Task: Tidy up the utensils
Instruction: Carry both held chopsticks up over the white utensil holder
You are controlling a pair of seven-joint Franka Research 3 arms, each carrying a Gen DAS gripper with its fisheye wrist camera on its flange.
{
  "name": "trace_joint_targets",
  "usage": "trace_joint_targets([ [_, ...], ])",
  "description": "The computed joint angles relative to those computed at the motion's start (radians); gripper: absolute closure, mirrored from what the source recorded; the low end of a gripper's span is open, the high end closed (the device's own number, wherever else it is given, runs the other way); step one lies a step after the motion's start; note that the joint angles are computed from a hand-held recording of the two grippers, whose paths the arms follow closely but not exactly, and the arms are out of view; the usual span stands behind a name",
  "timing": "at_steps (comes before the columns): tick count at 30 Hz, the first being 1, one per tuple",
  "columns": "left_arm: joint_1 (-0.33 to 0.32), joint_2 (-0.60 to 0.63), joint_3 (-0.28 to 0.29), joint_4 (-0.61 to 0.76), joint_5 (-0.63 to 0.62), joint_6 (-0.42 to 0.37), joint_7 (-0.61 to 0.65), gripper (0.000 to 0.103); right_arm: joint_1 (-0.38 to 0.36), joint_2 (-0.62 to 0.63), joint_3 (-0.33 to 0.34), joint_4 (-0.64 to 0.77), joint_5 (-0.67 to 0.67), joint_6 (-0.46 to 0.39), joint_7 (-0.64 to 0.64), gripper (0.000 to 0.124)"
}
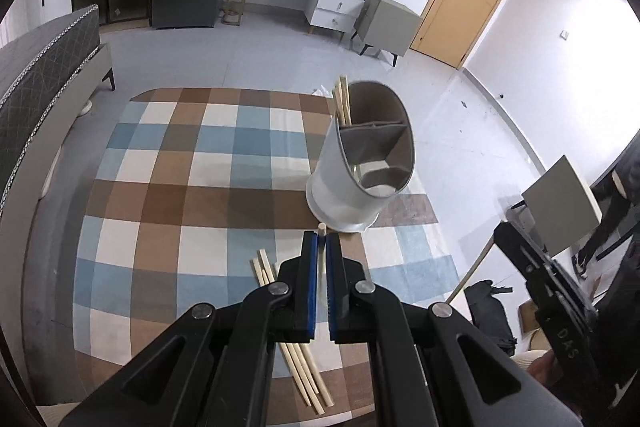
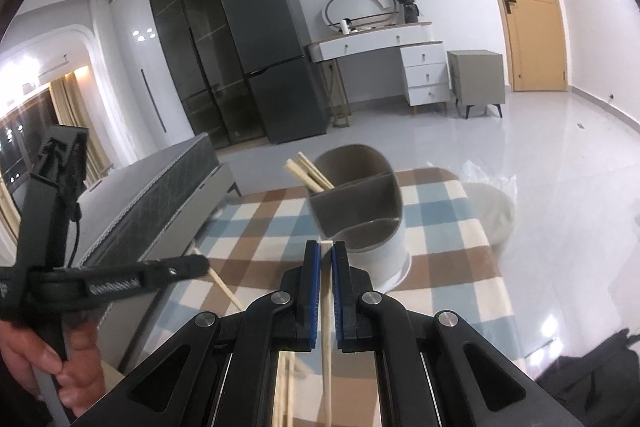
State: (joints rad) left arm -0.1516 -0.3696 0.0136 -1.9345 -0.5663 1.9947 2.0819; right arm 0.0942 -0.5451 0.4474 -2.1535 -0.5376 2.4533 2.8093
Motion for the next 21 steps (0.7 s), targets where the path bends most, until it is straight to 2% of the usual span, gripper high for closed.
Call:
trace_joint_targets([
  [10,-0.017,0.073,-0.021,0.146,-0.053,-0.060,0.003,0.103,-0.040,0.026,-0.044,0.084,-0.057,0.013,-0.119,0.119],
  [16,-0.016,0.153,-0.037,0.291,-0.121,-0.121,-0.005,0.103,-0.069,0.094,-0.073,0.215,-0.115,0.023,-0.245,0.119],
  [21,0.008,0.254,-0.065,0.440,-0.172,-0.122,-0.029,0.103,-0.066,0.197,-0.099,0.355,-0.175,0.045,-0.344,0.119],
])
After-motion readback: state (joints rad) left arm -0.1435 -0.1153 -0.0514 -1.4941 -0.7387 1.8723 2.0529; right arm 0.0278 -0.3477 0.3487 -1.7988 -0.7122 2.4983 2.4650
